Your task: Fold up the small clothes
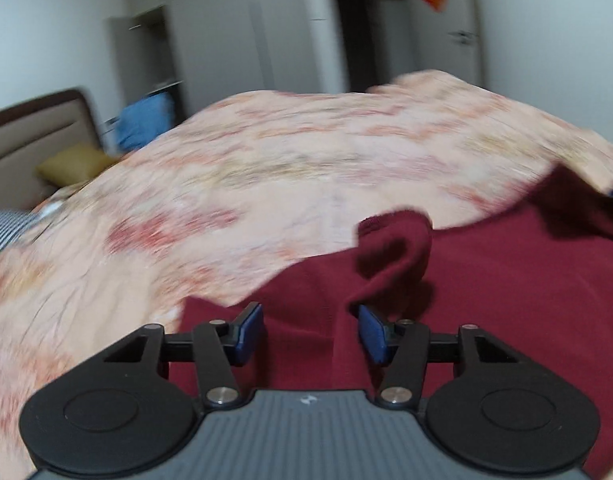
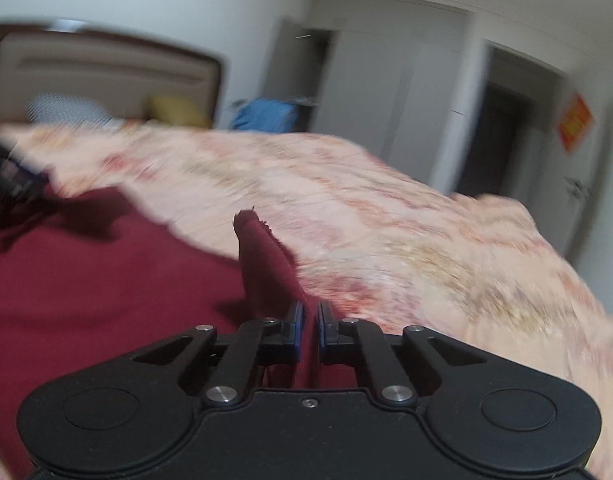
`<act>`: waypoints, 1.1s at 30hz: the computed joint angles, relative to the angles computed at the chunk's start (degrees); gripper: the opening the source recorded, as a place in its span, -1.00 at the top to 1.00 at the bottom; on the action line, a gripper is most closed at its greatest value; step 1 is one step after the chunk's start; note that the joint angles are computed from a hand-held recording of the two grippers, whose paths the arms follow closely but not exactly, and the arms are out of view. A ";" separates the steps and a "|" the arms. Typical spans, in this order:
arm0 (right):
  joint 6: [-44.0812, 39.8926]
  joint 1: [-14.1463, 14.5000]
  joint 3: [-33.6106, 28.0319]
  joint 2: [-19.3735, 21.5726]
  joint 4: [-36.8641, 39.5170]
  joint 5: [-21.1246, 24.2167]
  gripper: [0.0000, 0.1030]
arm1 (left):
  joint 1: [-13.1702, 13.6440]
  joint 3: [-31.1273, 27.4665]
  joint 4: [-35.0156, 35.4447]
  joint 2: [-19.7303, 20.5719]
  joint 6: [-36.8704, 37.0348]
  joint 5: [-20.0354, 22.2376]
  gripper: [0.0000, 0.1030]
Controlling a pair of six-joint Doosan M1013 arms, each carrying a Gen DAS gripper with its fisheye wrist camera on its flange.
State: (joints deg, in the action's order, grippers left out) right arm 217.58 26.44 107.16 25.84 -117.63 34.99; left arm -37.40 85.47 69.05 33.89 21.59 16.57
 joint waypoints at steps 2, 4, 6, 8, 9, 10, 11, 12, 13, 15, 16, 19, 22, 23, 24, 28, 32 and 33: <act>3.97 -0.41 0.31 0.30 2.14 1.69 0.85 | 0.65 0.35 2.48 0.26 -6.77 1.72 -0.10; 6.91 -0.75 0.61 0.64 4.10 2.62 0.86 | 1.50 0.58 0.52 0.58 -9.73 2.36 -0.09; 9.65 -1.20 1.00 0.90 3.80 2.12 0.84 | 2.40 1.52 3.29 0.63 -16.27 1.11 -0.09; 10.50 -1.14 1.11 1.23 3.24 2.67 0.80 | 2.73 2.80 12.55 0.56 -26.33 0.33 -0.10; 10.31 -0.91 1.09 1.41 3.38 3.12 0.79 | 2.81 3.20 15.28 0.57 -29.22 0.13 -0.09; 10.20 -0.80 1.05 1.59 3.41 3.53 0.77 | 2.86 3.61 18.77 0.60 -32.95 -0.10 -0.10; 9.93 -0.69 0.98 1.75 3.69 3.88 0.75 | 2.75 3.94 22.35 0.68 -36.45 0.09 -0.12; 10.07 -0.65 1.06 1.88 3.66 4.16 0.71 | 2.62 4.30 26.06 0.75 -39.80 0.37 -0.17; 10.24 -0.60 1.08 2.06 3.66 4.41 0.66 | 2.57 4.73 30.22 0.80 -43.43 0.51 -0.25; 10.82 -0.53 1.12 2.39 3.45 4.89 0.62 | 2.26 5.45 38.24 1.06 -50.68 1.65 -0.34; 11.27 -0.51 1.19 2.44 3.21 5.14 0.59 | 2.08 5.87 41.35 1.15 -53.71 2.68 -0.45; 12.40 -0.59 1.32 2.43 2.71 5.29 0.52 | 1.70 5.40 36.32 1.55 -50.24 4.49 -0.87; 12.93 -0.64 1.41 2.48 2.45 5.33 0.45 | 2.23 5.60 37.94 1.41 -53.01 3.00 -0.88; 13.05 -0.64 1.43 2.51 2.37 5.39 0.44 | 2.25 5.86 39.60 1.31 -54.77 2.99 -0.88; 13.24 -0.63 1.44 2.53 2.26 5.43 0.41 | 2.36 6.16 41.49 1.17 -56.90 2.88 -0.90; 14.64 -0.75 1.74 2.49 1.43 5.40 0.22 | 2.09 7.26 42.19 0.05 -60.22 4.41 -0.99; 14.74 -0.94 1.76 2.45 0.02 4.09 -0.93 | -0.17 8.00 29.88 -1.89 -47.03 9.70 -0.99; 12.94 -0.72 1.45 2.62 1.51 4.53 -0.99 | -0.79 8.66 29.98 -2.53 -46.52 11.09 -0.99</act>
